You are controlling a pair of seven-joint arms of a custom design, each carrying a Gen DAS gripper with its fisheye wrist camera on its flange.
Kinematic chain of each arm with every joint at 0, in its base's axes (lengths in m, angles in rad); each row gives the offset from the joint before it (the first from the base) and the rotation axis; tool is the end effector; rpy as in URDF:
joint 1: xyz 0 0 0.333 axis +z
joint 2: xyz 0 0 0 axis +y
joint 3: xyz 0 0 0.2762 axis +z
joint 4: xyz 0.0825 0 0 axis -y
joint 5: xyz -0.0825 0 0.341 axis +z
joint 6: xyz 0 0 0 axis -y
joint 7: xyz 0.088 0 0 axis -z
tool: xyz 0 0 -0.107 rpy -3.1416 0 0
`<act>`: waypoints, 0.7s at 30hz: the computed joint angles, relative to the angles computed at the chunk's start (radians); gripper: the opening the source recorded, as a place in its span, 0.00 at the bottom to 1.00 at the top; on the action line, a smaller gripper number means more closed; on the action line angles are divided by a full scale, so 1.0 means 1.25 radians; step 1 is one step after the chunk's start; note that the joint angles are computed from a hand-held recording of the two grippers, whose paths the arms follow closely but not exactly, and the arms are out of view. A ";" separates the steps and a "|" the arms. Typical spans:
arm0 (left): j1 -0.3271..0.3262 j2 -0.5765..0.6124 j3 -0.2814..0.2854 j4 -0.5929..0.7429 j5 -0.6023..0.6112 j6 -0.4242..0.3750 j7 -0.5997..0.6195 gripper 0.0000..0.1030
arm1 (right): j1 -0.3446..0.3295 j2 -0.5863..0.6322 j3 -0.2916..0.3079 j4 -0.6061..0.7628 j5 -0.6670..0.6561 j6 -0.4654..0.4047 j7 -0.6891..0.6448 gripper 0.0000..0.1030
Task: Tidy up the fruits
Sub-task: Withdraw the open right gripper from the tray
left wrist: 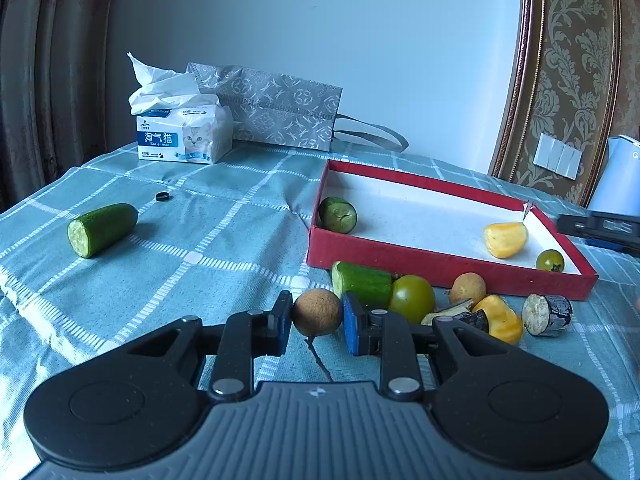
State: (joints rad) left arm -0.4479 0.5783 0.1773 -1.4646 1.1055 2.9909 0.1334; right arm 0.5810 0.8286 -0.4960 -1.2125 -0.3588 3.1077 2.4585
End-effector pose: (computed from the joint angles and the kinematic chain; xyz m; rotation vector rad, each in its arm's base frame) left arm 0.6300 -0.2686 0.4102 -1.6558 1.5603 -1.0484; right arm 0.6942 0.2318 0.4279 -1.4185 1.5315 -0.8788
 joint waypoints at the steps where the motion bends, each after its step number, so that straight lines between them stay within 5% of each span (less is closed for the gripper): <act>1: 0.000 0.000 0.001 -0.001 0.000 -0.001 -0.001 0.25 | 0.045 -0.024 -0.059 -0.068 -0.010 0.045 0.044 0.60; 3: -0.004 -0.002 0.004 -0.002 0.004 -0.004 -0.006 0.25 | 0.156 -0.050 -0.194 -0.197 0.008 0.131 0.109 0.74; 5: -0.007 -0.004 0.006 -0.002 0.011 -0.010 -0.012 0.25 | 0.268 -0.057 -0.318 -0.310 0.045 0.189 0.131 0.76; 10: -0.015 -0.009 0.006 0.000 0.047 -0.037 -0.039 0.25 | 0.456 -0.049 -0.494 -0.503 0.143 0.285 0.100 0.76; 21: 0.001 -0.013 -0.045 0.014 0.105 -0.123 -0.031 0.25 | 0.531 0.038 -0.558 -0.560 0.348 0.353 0.027 0.79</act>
